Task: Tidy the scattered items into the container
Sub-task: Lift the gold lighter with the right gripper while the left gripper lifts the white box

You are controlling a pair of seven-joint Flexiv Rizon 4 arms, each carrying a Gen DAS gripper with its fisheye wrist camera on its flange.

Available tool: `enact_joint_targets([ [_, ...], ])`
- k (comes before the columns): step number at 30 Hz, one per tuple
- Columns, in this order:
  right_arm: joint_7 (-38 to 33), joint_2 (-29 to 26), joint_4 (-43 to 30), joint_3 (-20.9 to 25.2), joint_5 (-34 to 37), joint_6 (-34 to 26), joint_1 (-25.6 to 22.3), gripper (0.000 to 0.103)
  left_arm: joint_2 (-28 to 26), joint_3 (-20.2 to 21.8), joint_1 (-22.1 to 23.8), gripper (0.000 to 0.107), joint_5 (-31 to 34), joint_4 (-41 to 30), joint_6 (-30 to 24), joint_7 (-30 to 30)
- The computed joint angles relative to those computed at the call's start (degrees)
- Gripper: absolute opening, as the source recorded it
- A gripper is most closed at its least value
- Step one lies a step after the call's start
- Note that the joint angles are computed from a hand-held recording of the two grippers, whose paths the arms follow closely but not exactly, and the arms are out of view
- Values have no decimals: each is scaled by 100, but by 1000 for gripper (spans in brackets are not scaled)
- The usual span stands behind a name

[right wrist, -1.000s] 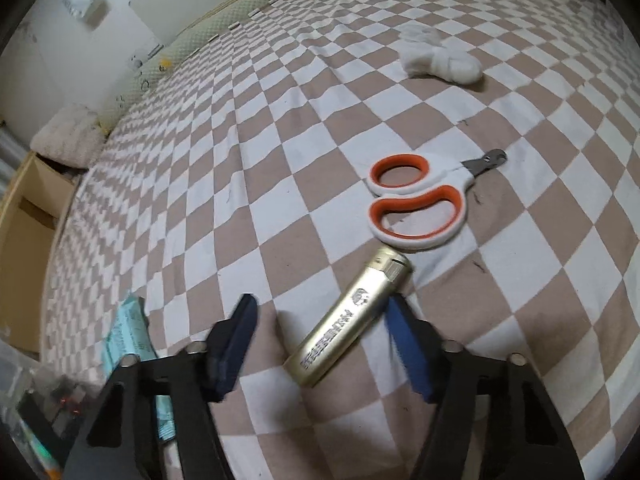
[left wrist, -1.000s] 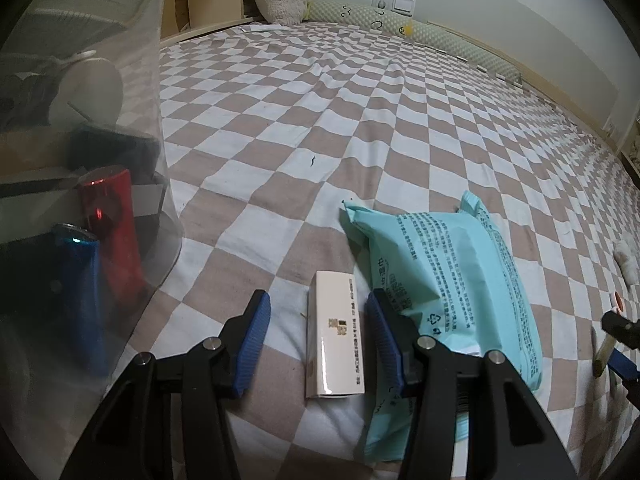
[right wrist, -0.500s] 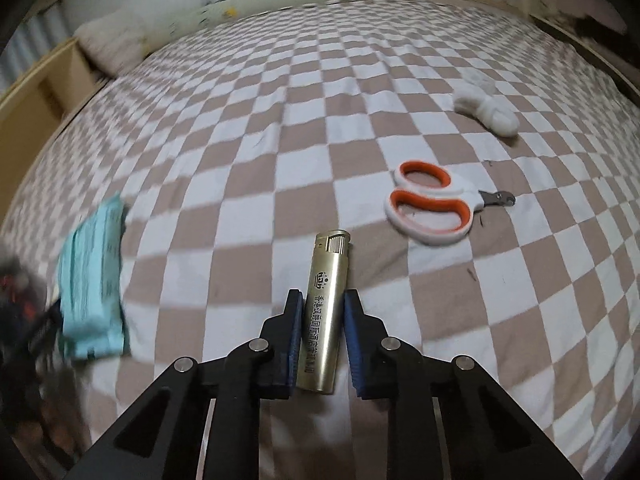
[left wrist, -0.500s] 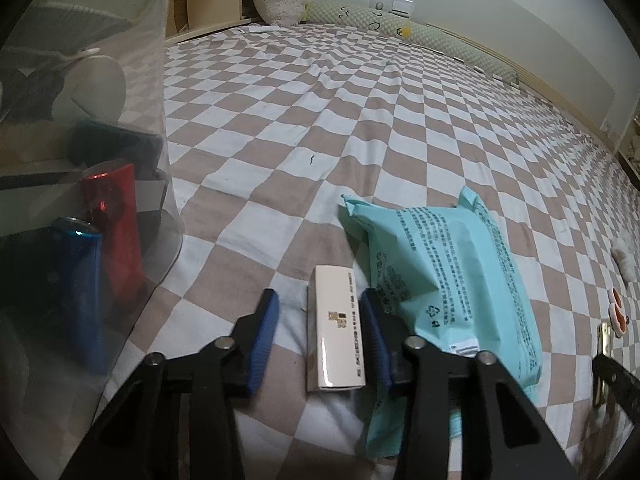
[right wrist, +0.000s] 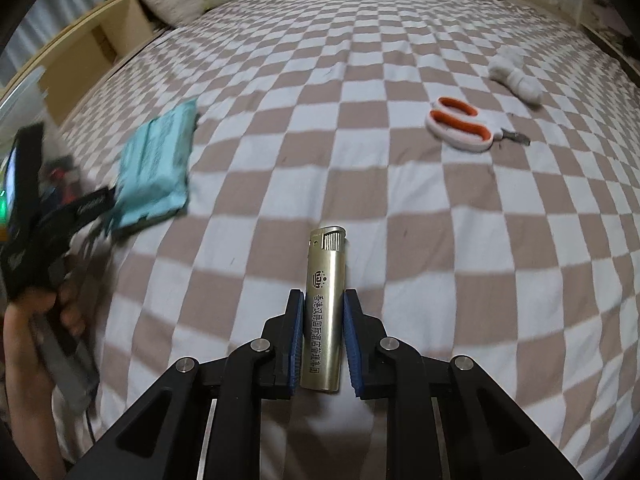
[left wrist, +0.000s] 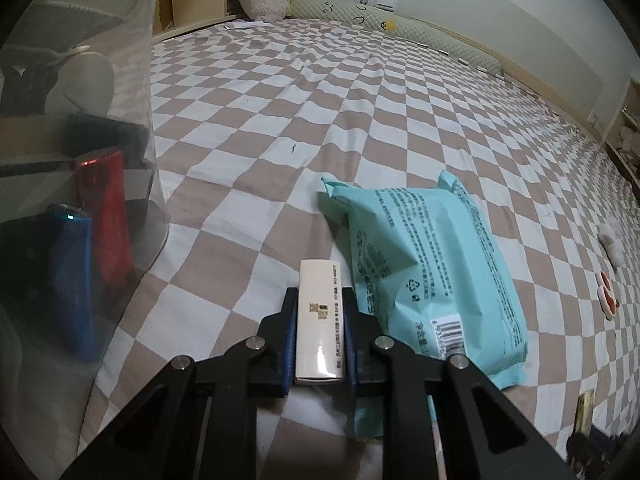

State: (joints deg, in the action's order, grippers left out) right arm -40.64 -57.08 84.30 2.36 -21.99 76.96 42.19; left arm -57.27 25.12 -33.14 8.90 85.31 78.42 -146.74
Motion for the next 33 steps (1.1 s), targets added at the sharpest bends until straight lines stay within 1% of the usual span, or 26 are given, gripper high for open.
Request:
enact_joint_targets([
  [5,-49,139,312,-7,-44,177,84,20,-12,112,-147,19,129,-41,-131,-46],
  [10,-54,218,568,-11,-10,467,142,20,29,88,-156,19,207,75,36,-139],
  [12,-9,261,688,-73,4,579,214,20,40,128,-218,19,218,97,-6,-143],
  [17,190,483,1264,-398,47,1047,540,20,78,297,-484,19,426,72,-360,-249],
  [21,276,572,1542,-581,125,1339,730,20,202,279,-554,19,687,238,-345,-452],
  [23,292,587,1601,-652,162,1398,811,20,260,242,-558,19,779,327,-288,-510],
  [27,330,579,1584,-841,157,1339,1041,20,334,238,-645,19,945,397,-338,-567],
  [33,362,692,1891,-1128,193,1518,1326,20,497,182,-759,19,1198,564,-423,-642],
])
